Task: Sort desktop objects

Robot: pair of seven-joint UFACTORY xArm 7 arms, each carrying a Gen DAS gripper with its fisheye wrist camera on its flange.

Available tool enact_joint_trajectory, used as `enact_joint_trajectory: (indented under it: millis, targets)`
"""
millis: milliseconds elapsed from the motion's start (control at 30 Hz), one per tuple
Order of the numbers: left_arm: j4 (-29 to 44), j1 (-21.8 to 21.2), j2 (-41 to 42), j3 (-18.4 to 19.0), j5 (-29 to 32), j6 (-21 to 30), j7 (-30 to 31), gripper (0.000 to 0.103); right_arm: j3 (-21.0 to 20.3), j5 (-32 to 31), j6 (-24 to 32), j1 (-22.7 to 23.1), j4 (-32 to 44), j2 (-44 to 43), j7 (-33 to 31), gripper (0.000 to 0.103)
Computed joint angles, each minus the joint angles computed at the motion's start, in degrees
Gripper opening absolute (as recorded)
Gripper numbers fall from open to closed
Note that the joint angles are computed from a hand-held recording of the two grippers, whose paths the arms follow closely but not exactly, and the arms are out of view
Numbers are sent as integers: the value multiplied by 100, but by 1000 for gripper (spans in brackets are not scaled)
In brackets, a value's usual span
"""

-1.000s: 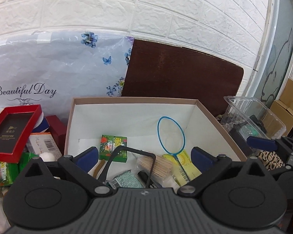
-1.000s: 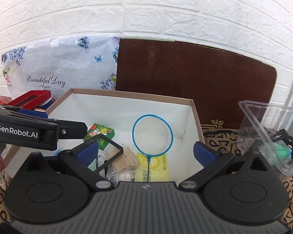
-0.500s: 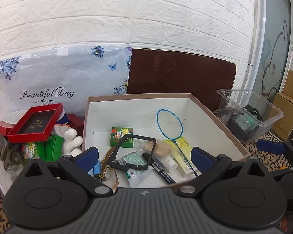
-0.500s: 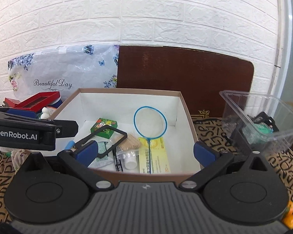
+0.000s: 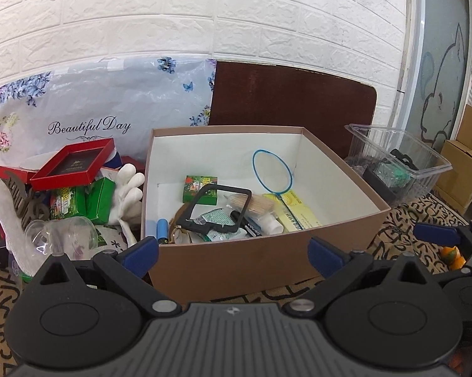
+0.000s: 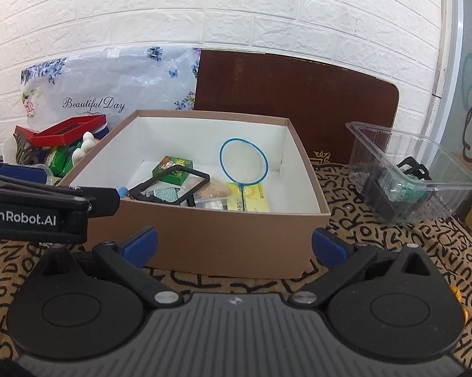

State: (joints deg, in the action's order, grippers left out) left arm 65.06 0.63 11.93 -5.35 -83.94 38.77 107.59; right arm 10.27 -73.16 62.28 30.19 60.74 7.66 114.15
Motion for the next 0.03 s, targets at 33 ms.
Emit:
enact_joint_trajectory:
  millis: [33]
  targets:
    - [-39,0,-35,4,48,11,-43,103,6,12,6,8,-9,-5,24,101]
